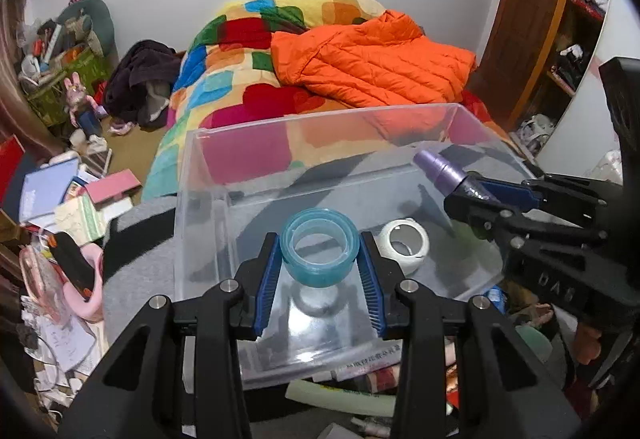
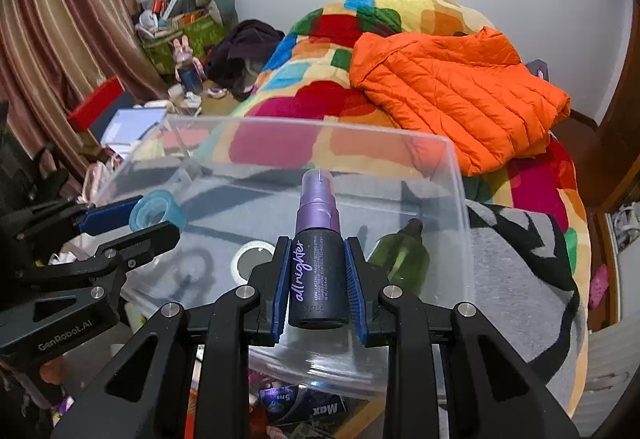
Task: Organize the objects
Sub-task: 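Carry the teal tape and spray bottle into the clear bin and open both tools, then grasp the beige tube with the left tool while the right tool grasps the mint tube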
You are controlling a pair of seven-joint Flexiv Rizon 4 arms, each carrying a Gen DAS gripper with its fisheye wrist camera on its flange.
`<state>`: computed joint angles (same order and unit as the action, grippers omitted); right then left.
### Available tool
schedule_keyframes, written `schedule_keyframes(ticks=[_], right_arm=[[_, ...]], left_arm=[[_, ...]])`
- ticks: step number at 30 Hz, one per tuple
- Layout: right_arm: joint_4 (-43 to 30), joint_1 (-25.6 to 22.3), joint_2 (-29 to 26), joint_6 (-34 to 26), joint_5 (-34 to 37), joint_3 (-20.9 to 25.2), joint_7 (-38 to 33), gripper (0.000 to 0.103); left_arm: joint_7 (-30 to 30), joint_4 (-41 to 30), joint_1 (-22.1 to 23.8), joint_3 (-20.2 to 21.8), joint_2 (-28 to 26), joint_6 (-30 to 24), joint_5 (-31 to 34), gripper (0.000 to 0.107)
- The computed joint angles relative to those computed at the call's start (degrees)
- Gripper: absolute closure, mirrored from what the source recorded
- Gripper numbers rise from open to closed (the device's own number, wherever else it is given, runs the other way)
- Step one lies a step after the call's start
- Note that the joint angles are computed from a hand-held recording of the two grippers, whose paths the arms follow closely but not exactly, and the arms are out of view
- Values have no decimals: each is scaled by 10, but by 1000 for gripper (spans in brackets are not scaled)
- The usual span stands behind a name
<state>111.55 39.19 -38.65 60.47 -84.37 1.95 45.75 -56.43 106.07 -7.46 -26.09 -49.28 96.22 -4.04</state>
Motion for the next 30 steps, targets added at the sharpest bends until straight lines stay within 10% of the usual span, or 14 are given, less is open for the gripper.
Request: schedule_keyframes(ticks=[12,19,30], right_arm=[[2,3,0,20,22,-2,-18,79],[22,14,31,-7,-14,3,12,74],[73,73,93,-195,1,68,33,50]], left_arm=[[3,2,-3,6,5,-4,-1,65],[-15,58,32,-21,27,76,34,42],[-113,154,81,-10,53,173,144,19]])
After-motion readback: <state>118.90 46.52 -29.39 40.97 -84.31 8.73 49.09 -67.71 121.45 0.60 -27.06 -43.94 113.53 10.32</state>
